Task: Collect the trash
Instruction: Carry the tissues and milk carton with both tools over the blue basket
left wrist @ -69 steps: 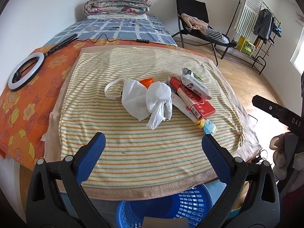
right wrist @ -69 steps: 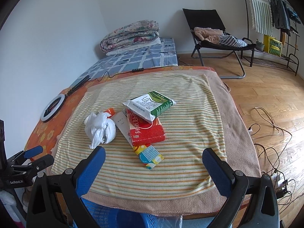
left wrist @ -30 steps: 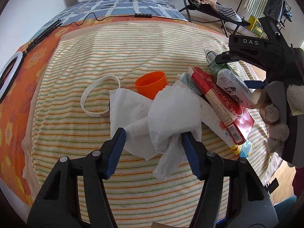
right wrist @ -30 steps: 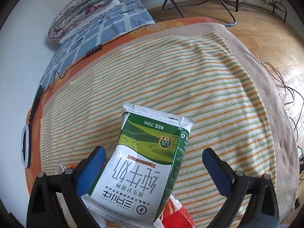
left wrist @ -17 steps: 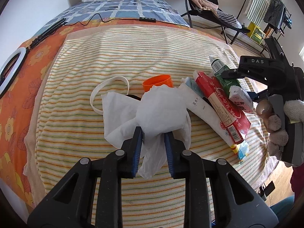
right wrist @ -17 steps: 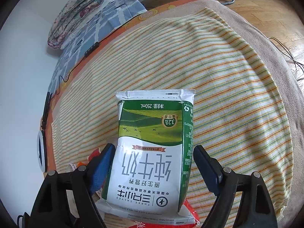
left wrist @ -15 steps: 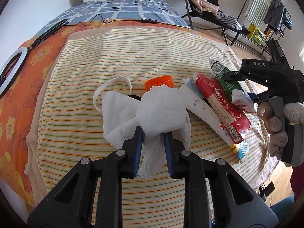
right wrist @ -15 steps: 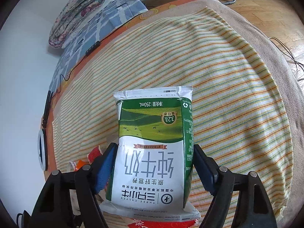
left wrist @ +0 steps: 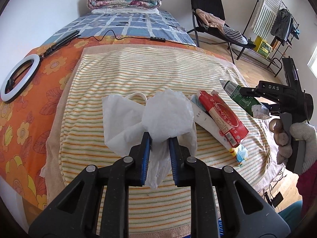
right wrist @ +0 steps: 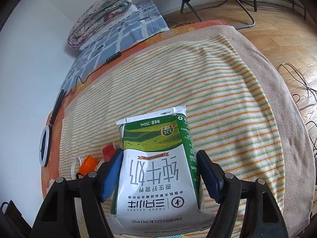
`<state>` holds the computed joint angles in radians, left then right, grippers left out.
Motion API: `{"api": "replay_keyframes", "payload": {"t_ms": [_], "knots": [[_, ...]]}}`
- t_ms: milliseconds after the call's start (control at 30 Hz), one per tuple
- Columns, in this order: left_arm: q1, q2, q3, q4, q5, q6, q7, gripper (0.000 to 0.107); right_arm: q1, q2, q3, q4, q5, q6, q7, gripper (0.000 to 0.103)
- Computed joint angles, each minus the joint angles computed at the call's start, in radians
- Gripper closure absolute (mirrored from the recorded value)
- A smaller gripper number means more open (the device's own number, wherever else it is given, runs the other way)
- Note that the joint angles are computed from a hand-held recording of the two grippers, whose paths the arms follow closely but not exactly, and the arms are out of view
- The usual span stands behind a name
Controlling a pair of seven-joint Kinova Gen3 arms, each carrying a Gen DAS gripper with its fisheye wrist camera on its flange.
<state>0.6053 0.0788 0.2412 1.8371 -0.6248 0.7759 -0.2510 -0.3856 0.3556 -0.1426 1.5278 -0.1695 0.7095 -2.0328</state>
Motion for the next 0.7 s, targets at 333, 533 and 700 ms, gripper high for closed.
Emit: {"api": "replay_keyframes", "payload": {"t_ms": [333,533,700], "knots": [[0.028,-0.061,0.063,0.019,-0.034,0.066,0.052,0.090,-0.041,-0.138,-0.002,0.104,0.085,-0.048,0.000,0.027],[0.063,-0.096,0.124,0.031,-0.055,0.125,0.103,0.090,-0.045,-0.252,-0.027,0.201,0.077,-0.088,0.018,0.027],[0.093,-0.124,0.179,0.049,-0.061,0.174,0.160,0.090,-0.060,-0.353,-0.054,0.282,0.076,-0.100,0.020,0.027]]}}
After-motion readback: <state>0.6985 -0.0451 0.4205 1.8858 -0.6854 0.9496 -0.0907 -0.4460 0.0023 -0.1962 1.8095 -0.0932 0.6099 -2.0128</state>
